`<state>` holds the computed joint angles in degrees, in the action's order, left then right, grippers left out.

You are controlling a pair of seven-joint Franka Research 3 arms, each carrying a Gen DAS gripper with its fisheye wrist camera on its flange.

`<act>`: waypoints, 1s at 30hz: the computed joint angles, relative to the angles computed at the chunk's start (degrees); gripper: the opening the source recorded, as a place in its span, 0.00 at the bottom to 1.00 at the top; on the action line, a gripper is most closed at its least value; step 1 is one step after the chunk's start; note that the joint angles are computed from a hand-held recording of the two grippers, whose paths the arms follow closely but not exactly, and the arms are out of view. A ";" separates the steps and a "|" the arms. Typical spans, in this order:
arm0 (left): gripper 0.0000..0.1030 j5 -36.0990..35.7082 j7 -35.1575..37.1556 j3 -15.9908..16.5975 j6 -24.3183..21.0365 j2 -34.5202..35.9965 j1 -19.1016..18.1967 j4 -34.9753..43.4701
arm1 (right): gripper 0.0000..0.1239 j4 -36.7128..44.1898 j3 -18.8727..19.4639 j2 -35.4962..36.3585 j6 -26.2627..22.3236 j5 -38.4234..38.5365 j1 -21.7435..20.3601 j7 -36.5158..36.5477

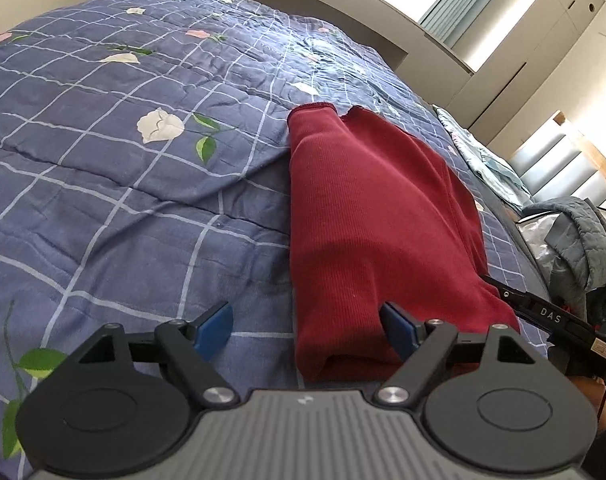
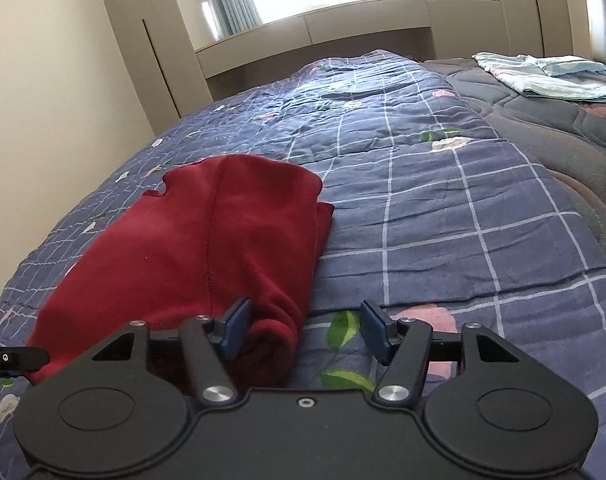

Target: Fold small clothes

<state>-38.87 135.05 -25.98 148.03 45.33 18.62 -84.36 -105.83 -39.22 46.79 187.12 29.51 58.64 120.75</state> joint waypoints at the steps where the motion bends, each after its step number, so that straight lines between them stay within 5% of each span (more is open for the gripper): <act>1: 0.82 0.07 0.01 0.03 0.00 -0.04 0.01 -0.03 | 0.52 -0.19 -0.75 0.08 -0.35 0.25 0.80 0.25; 10: 0.90 1.01 -1.10 0.90 1.13 -1.75 -0.49 -1.77 | 0.59 -2.52 -9.98 1.42 -3.57 -2.10 9.78 6.11; 15: 0.94 2.92 -2.37 1.49 3.45 -2.75 -1.38 -3.15 | 0.72 -2.64 -4.83 -2.45 1.20 -2.85 6.13 3.26; 24: 0.99 5.85 -3.69 1.34 3.78 -2.96 -1.20 -3.61 | 0.78 0.47 -2.69 -1.15 -5.47 -3.67 4.78 1.78; 30: 0.99 6.38 -2.73 1.02 1.38 -2.97 -0.15 -3.26 | 0.80 -4.05 -0.64 -3.49 -0.81 -3.94 4.45 3.42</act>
